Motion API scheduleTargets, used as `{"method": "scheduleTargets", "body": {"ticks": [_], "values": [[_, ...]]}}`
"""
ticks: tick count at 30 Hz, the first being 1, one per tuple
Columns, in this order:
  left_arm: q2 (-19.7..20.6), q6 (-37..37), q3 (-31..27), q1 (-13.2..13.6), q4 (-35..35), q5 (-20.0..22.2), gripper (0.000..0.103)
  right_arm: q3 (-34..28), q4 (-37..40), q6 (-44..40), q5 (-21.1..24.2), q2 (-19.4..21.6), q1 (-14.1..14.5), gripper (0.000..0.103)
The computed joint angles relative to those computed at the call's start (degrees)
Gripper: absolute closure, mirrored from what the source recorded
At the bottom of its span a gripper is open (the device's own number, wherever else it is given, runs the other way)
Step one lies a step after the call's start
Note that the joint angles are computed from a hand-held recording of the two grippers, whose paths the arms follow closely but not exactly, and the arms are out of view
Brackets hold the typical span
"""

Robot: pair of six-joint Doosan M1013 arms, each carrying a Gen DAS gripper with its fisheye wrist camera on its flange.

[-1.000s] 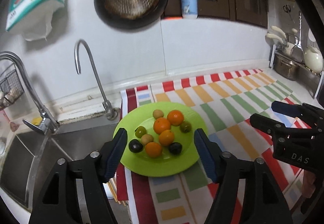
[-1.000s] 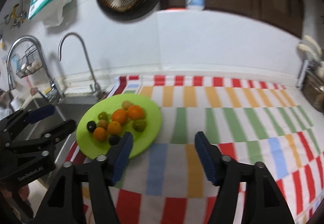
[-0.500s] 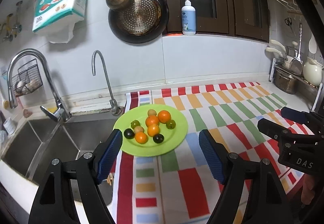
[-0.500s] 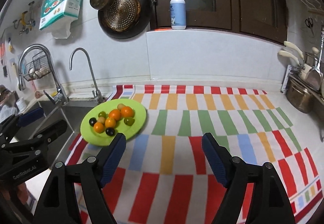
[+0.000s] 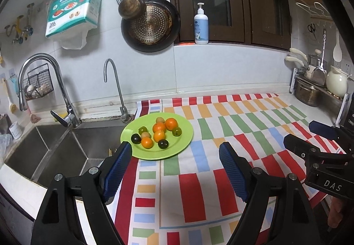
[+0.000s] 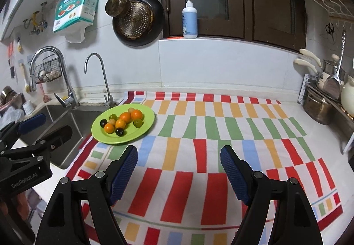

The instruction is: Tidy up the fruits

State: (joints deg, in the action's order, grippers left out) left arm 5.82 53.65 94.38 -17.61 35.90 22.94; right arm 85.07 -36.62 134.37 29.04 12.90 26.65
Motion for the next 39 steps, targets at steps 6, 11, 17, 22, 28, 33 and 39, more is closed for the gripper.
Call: {"method": "scheduleTargets", "body": {"ticks": [6, 11, 17, 22, 28, 33, 39], "values": [[-0.68, -4.35, 0.73, -0.90, 4.08, 0.62, 0.015, 1.22, -0.15, 0.09, -1.14, -0.98, -0.23, 0.025], [-1.02, -4.44, 0.93, -1.26, 4.35, 0.81, 0.005, 1.95, -0.21, 0.05, -2.06, -1.56, -0.46, 0.025], [-1.35, -7.38, 1.31, -1.89, 7.48, 1.50, 0.001, 2.51, -0.55, 0.15, -2.73, -2.00, -0.68, 0.025], [-1.36, -8.29, 1.34, -2.08, 8.63, 1.75, 0.001, 2.67, -0.46, 0.19, -2.91, -2.09, -0.80, 0.025], [-1.30, -8.46, 1.28, -2.10, 8.40, 1.61, 0.001, 2.69, -0.31, 0.14, -2.93, -2.10, -0.82, 0.025], [-1.18, -7.96, 1.21, -2.00, 7.72, 1.59, 0.001, 2.68, -0.43, 0.24, -2.89, -2.10, -0.80, 0.025], [-0.89, -6.11, 0.98, -1.62, 5.83, 1.24, 0.001, 2.65, 0.29, -0.49, -2.78, -2.10, -0.97, 0.025]]}}
